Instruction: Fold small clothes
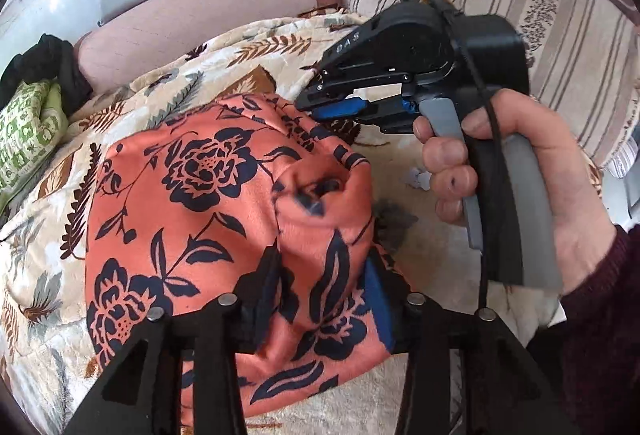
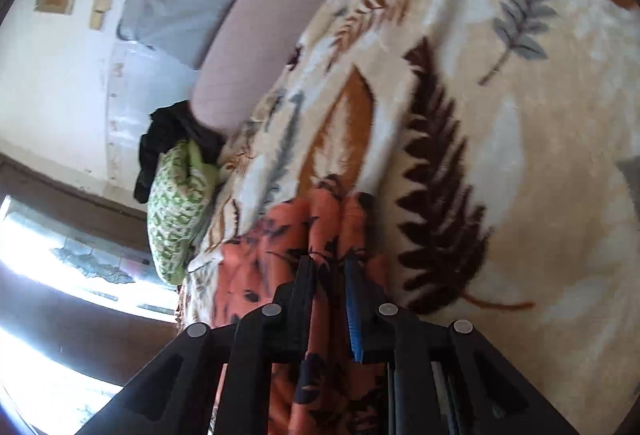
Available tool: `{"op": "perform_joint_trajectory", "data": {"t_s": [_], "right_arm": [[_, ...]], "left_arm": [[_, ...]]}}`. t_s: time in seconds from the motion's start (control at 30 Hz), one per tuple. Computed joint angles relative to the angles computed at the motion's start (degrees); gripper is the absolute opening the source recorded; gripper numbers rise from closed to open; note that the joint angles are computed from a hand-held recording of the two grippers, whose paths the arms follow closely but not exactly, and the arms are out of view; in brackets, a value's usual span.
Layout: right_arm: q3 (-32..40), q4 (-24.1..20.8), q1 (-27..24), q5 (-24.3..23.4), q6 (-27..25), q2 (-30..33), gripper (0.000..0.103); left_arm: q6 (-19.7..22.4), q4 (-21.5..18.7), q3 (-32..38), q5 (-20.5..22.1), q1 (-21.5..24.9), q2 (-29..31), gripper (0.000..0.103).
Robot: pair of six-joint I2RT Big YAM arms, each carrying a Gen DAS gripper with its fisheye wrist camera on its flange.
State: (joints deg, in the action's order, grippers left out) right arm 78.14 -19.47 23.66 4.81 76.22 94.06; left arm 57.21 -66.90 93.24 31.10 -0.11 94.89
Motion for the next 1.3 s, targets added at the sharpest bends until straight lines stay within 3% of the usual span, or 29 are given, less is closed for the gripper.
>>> {"op": "perform_joint_trajectory", "data": {"t_s": [0.07, 0.1, 0.17, 0.2, 0.33, 0.47, 0.57, 0.6, 0.63, 0.7, 0.83, 0.9, 0.97, 1.03, 1.13, 1.23, 1.27, 1.3], "right_arm": [[-2.93, 2.23, 0.47, 4.37, -0.67, -2.82, 0.018], [-4.94, 5.92, 0.88, 5.79, -2.26, -4.55, 0.018], [-7.33, 13.65, 1.72, 4.59, -6.54, -6.52, 0.018], [-7.06, 15.17, 2.41, 3.47, -8.82, -6.67, 0.018], [-0.79, 12.39, 5.93, -2.85, -17.12, -4.00, 0.018], [7.22, 1.36, 9.19, -3.41, -22.06, 0.54, 0.018], [11.16, -13.56, 9.75, -3.20, -16.88, 4.01, 0.012], [10.28, -15.97, 9.67, -3.82, -13.74, 4.45, 0.010], [8.39, -15.51, 9.46, -5.91, -10.51, 3.90, 0.005], [3.27, -9.90, 9.66, -7.62, -6.24, 1.50, 0.005], [3.04, -9.73, 10.74, -7.24, -6.97, 0.35, 0.008], [2.20, -4.76, 10.40, -5.41, -8.76, -1.46, 0.011], [1.17, 2.10, 9.69, -0.68, -9.60, -3.15, 0.011], [3.78, 2.39, 8.34, 3.64, -10.22, -2.18, 0.011], [10.01, -0.26, 5.41, 2.28, -8.32, 3.15, 0.011], [14.77, -3.47, 2.77, -0.23, -3.07, 9.04, 0.012], [15.77, -5.39, 1.83, -2.33, -0.99, 10.99, 0.009], [15.12, -4.43, 1.04, -5.65, 1.69, 12.26, 0.006]], "left_arm": [[3.99, -2.71, 1.70, 5.27, 2.92, -0.38, 0.061], [4.66, -2.12, 2.10, 7.39, 4.34, -0.71, 0.067], [2.74, 2.23, 2.45, 7.61, 6.21, -1.01, 0.071], [1.15, 4.79, 2.48, 5.76, 6.61, -0.89, 0.071], [-6.46, 12.14, 5.11, -5.42, 6.94, 2.91, 0.071], [-10.20, 11.97, 7.47, -7.97, 7.86, 5.83, 0.071], [-6.54, 11.87, 6.90, -14.79, 6.61, 8.10, 0.074], [-6.09, 11.17, 6.44, -15.22, 6.89, 8.45, 0.074], [-6.72, 11.67, 5.56, -14.05, 7.58, 8.16, 0.074], [-5.53, 11.08, 5.26, -12.33, 8.48, 7.93, 0.074], [-5.28, 6.13, 10.16, -8.65, 9.28, 9.36, 0.073], [-7.36, 7.21, 12.23, -5.09, 9.06, 9.59, 0.073], [-10.20, 8.70, 14.43, -4.28, 8.13, 10.19, 0.073], [-13.71, 9.42, 18.03, -6.60, 6.33, 12.47, 0.074], [-18.22, 7.70, 26.63, -11.92, 3.12, 19.05, 0.074], [-19.53, 0.75, 37.81, -16.10, 0.79, 27.48, 0.074], [-18.99, -2.68, 41.38, -17.87, 0.12, 30.28, 0.074], [-19.37, -4.26, 43.03, -19.45, -0.27, 31.83, 0.075]]}}
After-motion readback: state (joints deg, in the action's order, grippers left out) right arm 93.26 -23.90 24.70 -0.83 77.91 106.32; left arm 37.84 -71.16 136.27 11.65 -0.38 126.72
